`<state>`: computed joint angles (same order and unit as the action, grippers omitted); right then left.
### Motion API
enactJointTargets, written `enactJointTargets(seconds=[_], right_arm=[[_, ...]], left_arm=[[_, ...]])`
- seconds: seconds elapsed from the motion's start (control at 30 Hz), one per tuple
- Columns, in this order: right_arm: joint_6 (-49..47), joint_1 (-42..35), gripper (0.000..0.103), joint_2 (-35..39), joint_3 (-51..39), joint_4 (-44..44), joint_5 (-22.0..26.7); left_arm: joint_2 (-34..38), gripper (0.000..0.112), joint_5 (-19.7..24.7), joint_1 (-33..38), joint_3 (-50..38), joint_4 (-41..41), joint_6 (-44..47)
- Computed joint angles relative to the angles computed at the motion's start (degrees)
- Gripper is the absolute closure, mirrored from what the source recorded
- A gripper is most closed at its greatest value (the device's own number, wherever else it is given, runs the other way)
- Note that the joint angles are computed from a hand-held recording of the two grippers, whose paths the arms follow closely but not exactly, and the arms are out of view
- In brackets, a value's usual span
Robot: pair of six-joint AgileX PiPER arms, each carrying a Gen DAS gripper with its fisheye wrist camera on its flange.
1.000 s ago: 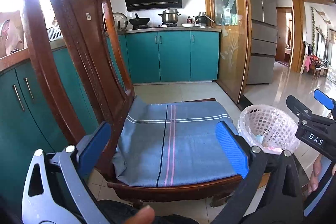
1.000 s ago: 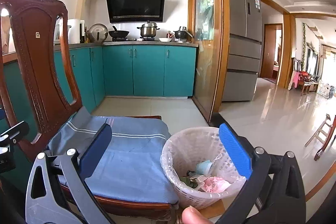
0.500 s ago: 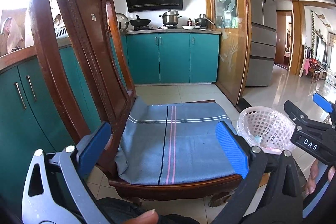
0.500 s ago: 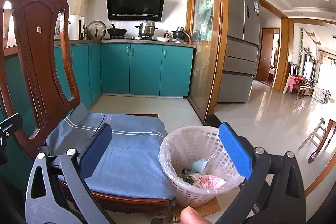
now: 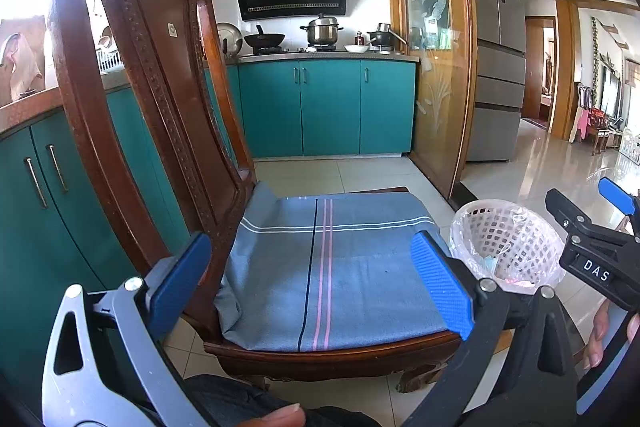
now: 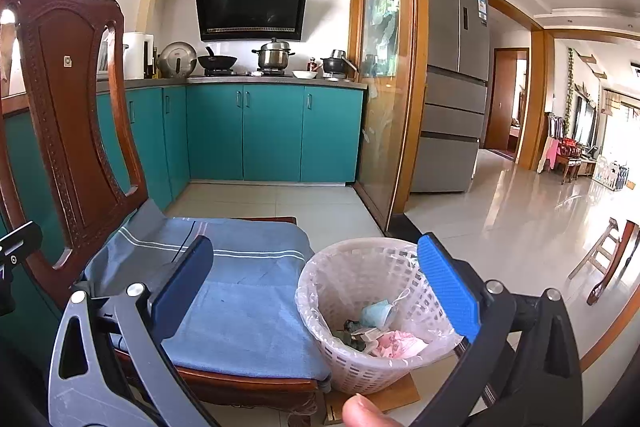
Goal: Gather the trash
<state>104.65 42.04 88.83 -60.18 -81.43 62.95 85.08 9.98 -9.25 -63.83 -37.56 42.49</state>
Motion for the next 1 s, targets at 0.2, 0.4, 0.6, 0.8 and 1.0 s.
enactJointTargets(seconds=[0.2, 0.4, 0.6, 0.8, 1.0], right_arm=[[-0.02, -0.36, 0.004, -0.25, 0.11, 0.13, -0.34], [0.21, -0.53, 0.003, -0.25, 0.08, 0.04, -0.23], [0.46, -0.67, 0.003, -0.25, 0.18, 0.06, -0.26], [0.49, -0.71, 0.004, -0.38, 0.32, 0.08, -0.39], [0.55, -0.84, 0.004, -0.21, 0.22, 0.31, -0.65]], left_arm=[[0.28, 0.012, -0.2, -0.46, -0.28, 4.64, -4.83], [0.56, 0.012, 0.0, -0.47, -0.69, 5.86, -6.18], [0.68, 0.012, 0.02, -0.33, -0.78, 6.69, -7.14], [1.16, 0.012, 0.05, -0.17, -1.17, 8.47, -9.22], [1.81, 0.012, 0.36, -0.36, -1.88, 12.84, -13.77]])
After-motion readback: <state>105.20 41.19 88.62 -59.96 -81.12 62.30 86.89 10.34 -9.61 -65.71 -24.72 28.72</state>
